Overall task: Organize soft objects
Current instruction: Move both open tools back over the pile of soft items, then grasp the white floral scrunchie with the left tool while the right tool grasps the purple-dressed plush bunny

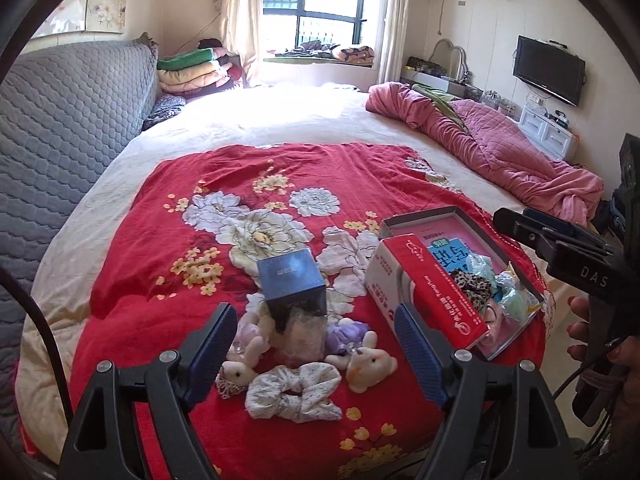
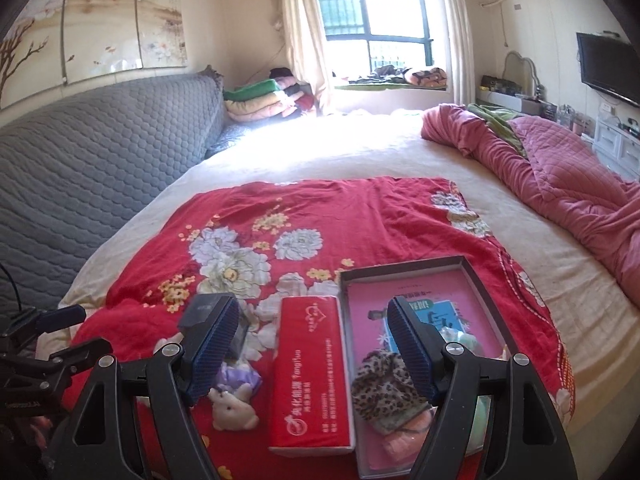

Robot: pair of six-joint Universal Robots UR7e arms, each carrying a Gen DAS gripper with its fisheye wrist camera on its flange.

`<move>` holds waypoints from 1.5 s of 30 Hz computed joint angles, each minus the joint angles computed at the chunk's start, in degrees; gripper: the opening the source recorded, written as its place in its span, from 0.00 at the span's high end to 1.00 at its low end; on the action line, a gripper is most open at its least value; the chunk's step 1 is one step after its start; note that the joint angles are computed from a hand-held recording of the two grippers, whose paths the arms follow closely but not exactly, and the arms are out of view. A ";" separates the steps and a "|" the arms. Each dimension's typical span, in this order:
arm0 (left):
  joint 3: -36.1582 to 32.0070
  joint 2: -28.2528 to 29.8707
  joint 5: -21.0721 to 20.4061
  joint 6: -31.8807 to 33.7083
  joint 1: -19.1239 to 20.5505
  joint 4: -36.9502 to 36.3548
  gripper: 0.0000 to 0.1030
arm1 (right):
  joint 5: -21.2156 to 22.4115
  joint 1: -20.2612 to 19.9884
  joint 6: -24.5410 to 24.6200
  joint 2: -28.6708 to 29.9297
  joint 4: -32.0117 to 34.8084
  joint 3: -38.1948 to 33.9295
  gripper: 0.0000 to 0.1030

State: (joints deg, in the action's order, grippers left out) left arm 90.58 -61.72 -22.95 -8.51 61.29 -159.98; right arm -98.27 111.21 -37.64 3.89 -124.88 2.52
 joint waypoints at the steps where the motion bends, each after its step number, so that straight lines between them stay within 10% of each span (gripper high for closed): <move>1: 0.67 -0.55 0.90 -0.59 -0.11 0.26 0.22 | 0.14 0.33 -0.49 -1.61 -1.26 3.60 0.24; 23: 11.41 -12.61 7.12 -15.76 -0.57 8.38 0.22 | 0.77 4.12 -8.61 -11.54 -8.32 26.72 0.24; 45: 10.64 -9.64 -4.69 -20.78 4.31 10.98 0.22 | -3.05 3.27 -11.68 -8.48 -4.02 25.83 0.24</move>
State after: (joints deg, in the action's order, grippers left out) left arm 101.22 -71.36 -27.64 -29.29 65.60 -149.01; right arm -101.32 114.48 -49.32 -4.59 -128.90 28.35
